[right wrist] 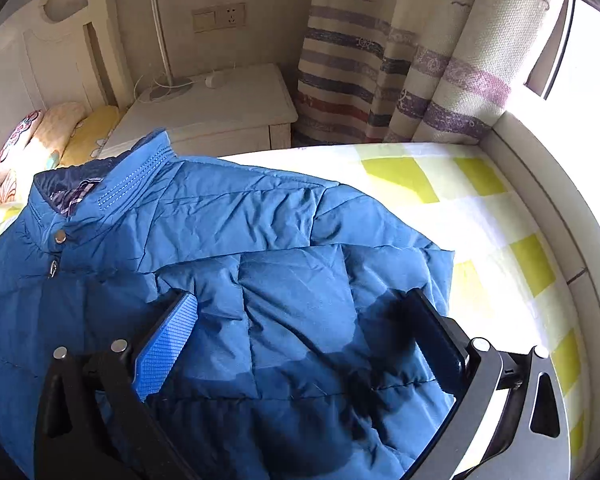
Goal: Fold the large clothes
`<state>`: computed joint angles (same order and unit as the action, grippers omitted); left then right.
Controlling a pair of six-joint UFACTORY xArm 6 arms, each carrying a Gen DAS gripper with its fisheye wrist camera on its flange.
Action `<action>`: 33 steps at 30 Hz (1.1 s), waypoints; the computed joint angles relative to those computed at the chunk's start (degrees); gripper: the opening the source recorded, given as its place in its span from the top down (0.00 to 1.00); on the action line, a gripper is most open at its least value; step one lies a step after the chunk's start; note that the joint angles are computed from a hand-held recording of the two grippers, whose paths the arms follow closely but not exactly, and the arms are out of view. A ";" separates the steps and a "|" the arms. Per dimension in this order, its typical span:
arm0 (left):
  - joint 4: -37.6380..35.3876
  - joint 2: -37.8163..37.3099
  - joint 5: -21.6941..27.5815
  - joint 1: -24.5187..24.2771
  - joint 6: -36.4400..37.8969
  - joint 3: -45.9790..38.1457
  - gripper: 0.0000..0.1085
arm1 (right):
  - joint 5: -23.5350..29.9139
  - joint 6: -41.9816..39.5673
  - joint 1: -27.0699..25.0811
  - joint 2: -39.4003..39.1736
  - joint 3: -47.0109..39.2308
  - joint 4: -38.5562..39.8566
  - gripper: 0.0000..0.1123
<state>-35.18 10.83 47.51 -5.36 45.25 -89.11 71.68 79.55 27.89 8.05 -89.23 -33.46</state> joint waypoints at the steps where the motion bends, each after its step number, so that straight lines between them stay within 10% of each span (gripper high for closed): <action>1: -0.01 0.09 0.14 0.03 0.00 -0.13 0.08 | -2.00 0.46 -0.52 -0.80 1.80 0.40 0.12; 5: -0.34 0.25 0.61 0.18 -0.04 -0.42 0.08 | 3.38 2.84 1.65 0.42 -2.00 -0.40 0.13; 10: -1.54 0.75 1.59 0.62 0.22 -1.18 0.08 | -3.21 0.10 9.24 2.67 -3.88 -4.50 0.13; 16: -4.96 0.67 2.34 1.70 1.58 -1.28 0.08 | 8.87 -4.26 12.95 9.61 -15.07 -3.95 0.13; 24: -12.77 0.36 3.77 4.06 3.37 -1.21 0.08 | 10.60 -6.64 21.64 13.02 -19.78 -5.85 0.13; 33: -39.05 2.59 10.79 21.63 -4.78 -3.82 0.08 | 5.20 -3.82 21.33 12.50 -14.67 -5.30 0.12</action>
<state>-74.23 13.42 58.30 16.27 40.47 -92.94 76.88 75.72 49.22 20.55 -103.90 -38.76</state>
